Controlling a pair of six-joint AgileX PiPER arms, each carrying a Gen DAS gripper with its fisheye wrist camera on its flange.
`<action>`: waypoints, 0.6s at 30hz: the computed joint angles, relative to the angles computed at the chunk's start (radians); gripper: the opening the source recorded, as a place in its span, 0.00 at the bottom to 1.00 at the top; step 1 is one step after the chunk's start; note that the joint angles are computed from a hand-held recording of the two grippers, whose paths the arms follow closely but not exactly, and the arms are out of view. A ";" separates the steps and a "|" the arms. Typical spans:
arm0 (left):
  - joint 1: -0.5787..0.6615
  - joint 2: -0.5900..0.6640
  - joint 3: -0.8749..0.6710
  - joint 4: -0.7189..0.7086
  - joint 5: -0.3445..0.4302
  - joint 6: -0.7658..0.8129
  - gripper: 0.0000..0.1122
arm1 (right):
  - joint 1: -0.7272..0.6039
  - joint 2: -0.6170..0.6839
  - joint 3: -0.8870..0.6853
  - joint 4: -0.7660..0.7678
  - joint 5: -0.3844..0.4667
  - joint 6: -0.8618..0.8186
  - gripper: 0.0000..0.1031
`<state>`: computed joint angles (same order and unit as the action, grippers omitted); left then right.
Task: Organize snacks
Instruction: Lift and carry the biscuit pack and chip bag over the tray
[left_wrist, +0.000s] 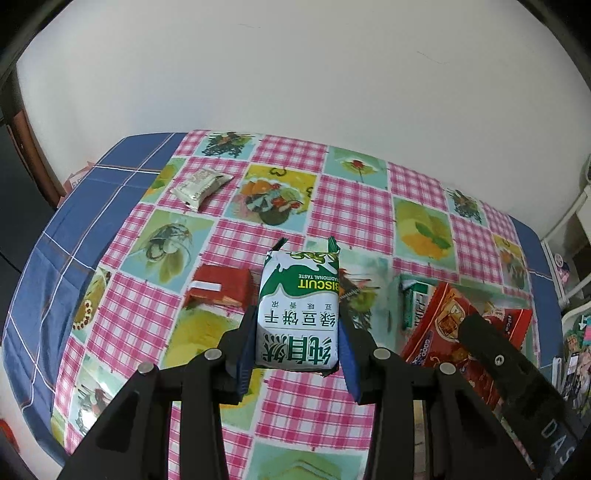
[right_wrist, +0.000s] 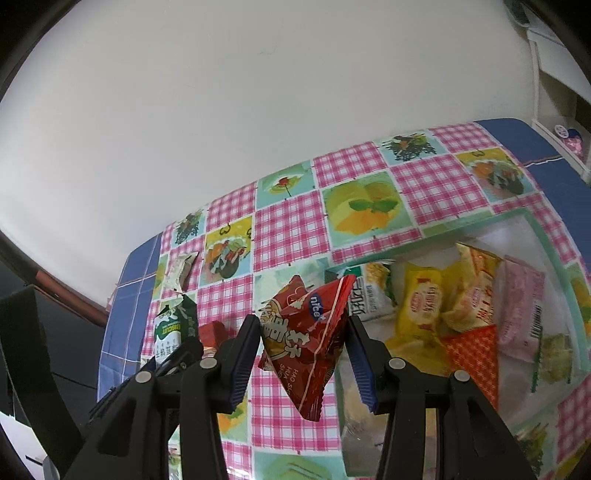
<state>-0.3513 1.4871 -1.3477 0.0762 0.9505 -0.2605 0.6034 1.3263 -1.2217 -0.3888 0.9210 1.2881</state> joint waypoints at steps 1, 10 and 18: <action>-0.010 -0.001 0.001 0.006 0.001 -0.008 0.37 | 0.000 -0.010 0.007 0.000 0.008 0.000 0.49; -0.126 -0.002 0.003 0.056 0.014 -0.094 0.37 | -0.074 -0.082 0.067 0.047 0.035 -0.047 0.49; -0.283 0.006 -0.002 0.125 0.029 -0.172 0.37 | -0.210 -0.190 0.171 0.125 0.022 -0.102 0.49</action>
